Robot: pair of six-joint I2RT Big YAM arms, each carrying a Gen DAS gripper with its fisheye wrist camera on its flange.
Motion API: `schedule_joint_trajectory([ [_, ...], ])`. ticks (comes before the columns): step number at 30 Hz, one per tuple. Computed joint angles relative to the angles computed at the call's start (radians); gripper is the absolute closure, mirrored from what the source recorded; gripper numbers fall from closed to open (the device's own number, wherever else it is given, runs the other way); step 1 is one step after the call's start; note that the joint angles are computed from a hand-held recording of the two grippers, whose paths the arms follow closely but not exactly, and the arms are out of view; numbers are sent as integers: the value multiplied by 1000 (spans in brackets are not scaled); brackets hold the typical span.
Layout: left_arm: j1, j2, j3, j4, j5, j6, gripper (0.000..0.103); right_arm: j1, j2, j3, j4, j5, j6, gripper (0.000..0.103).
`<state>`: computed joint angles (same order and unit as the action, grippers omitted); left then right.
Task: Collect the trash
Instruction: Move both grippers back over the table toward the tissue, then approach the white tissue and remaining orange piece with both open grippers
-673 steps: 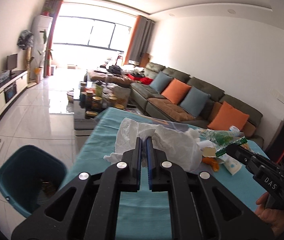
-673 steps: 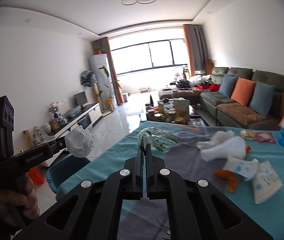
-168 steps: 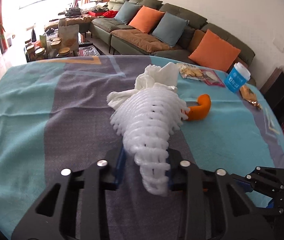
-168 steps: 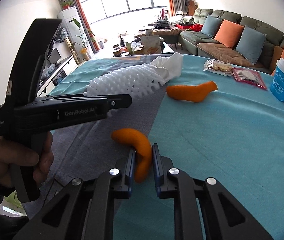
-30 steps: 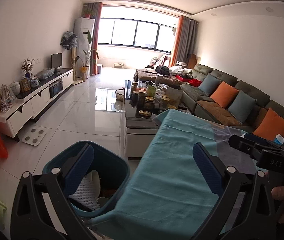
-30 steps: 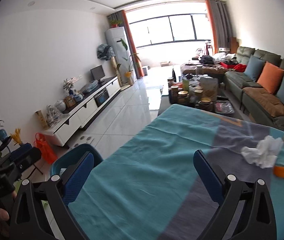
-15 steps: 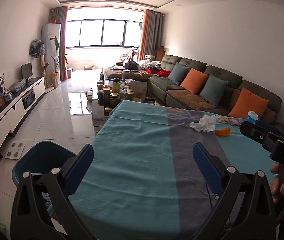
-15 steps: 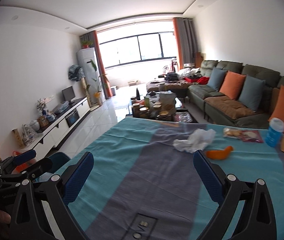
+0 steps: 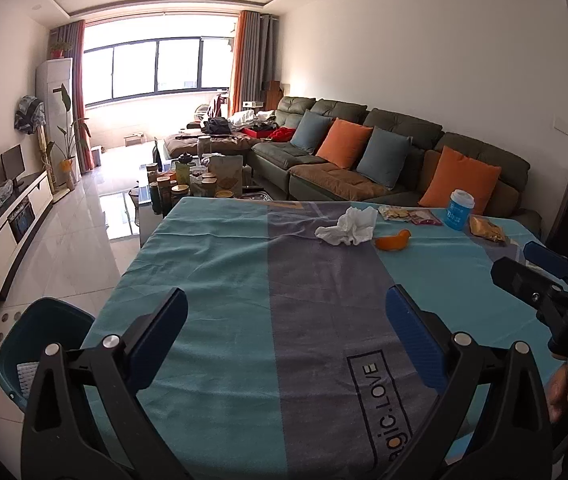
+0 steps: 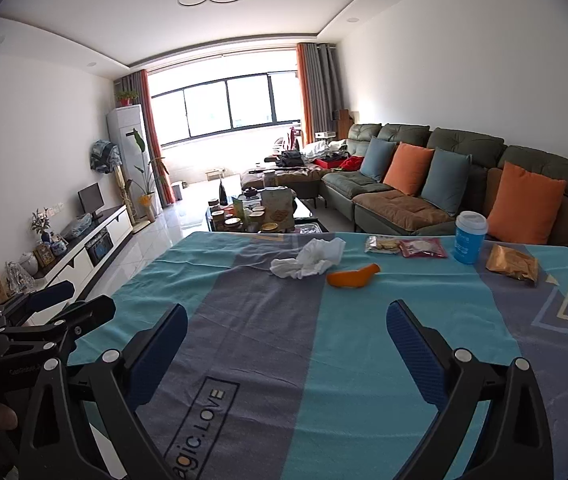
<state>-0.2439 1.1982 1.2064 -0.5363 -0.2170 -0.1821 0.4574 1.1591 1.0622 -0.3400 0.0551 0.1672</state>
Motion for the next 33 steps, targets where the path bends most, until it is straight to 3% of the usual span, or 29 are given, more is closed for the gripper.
schedule_joint_trajectory([
  [12, -7, 128, 120, -113, -32, 23, 6, -29, 0, -23, -24, 9, 30, 7],
  [26, 13, 269, 250, -160, -35, 37, 6, -88, 108, 61, -48, -31, 19, 7],
  [33, 45, 392, 388, -208, 43, 10, 6, -115, 205, 153, -83, -59, 0, 7],
])
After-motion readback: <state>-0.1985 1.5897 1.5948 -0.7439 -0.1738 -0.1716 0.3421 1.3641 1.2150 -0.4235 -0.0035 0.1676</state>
